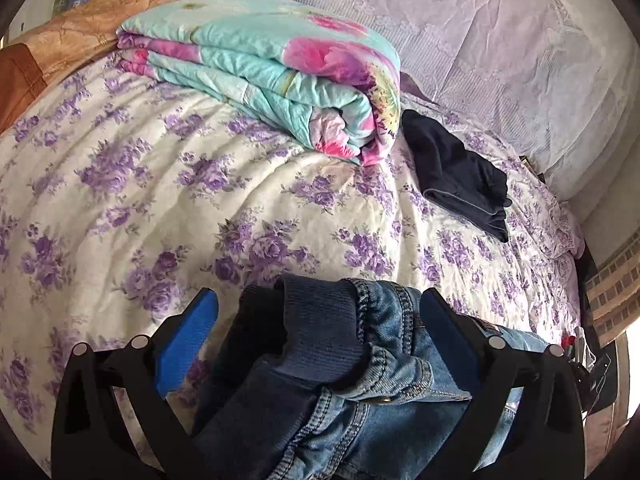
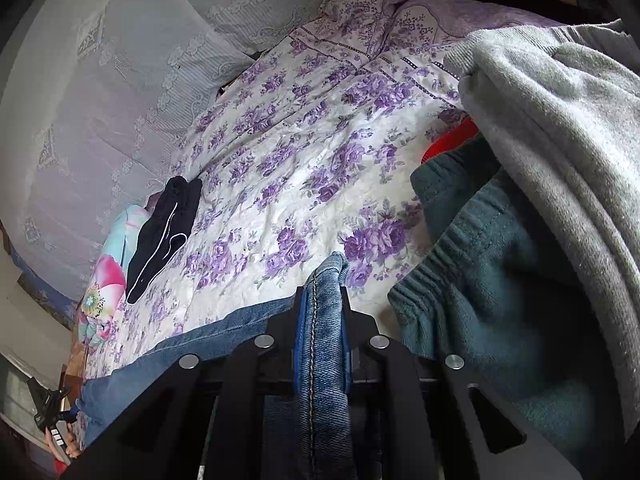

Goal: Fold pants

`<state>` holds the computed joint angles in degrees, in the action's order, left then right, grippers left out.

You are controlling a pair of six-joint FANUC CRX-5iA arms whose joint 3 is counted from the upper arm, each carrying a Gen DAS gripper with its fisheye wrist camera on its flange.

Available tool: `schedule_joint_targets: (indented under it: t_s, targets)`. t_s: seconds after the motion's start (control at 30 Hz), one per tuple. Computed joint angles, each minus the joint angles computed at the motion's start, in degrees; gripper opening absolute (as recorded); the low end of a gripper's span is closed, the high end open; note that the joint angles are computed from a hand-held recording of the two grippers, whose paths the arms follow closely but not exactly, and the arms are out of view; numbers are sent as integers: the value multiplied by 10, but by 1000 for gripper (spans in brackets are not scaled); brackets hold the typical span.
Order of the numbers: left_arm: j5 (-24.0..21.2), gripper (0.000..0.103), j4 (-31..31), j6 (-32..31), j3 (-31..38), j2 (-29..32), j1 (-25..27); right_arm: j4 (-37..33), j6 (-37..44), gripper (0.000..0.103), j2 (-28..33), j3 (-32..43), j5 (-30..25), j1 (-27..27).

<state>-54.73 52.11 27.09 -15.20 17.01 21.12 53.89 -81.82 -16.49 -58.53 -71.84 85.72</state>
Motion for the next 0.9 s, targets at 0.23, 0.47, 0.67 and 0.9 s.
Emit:
schedule_joint_targets:
  t_s: [0.23,0.47,0.67,0.9]
  targets:
    - [3,69,45,-82,-66,-50,9,1,-3,16,-3,-4,6,-3]
    - [-61,96,-9,-11,10,12,9,0,-1,16,-4,-4,7,-4]
    - [-9,68,4,-17,-16,2,-6,2,-6,16,-2,-3,4,-2]
    - [-65,11,217,-177,-109,-53,39,15,-50,10,24,9,-133,74]
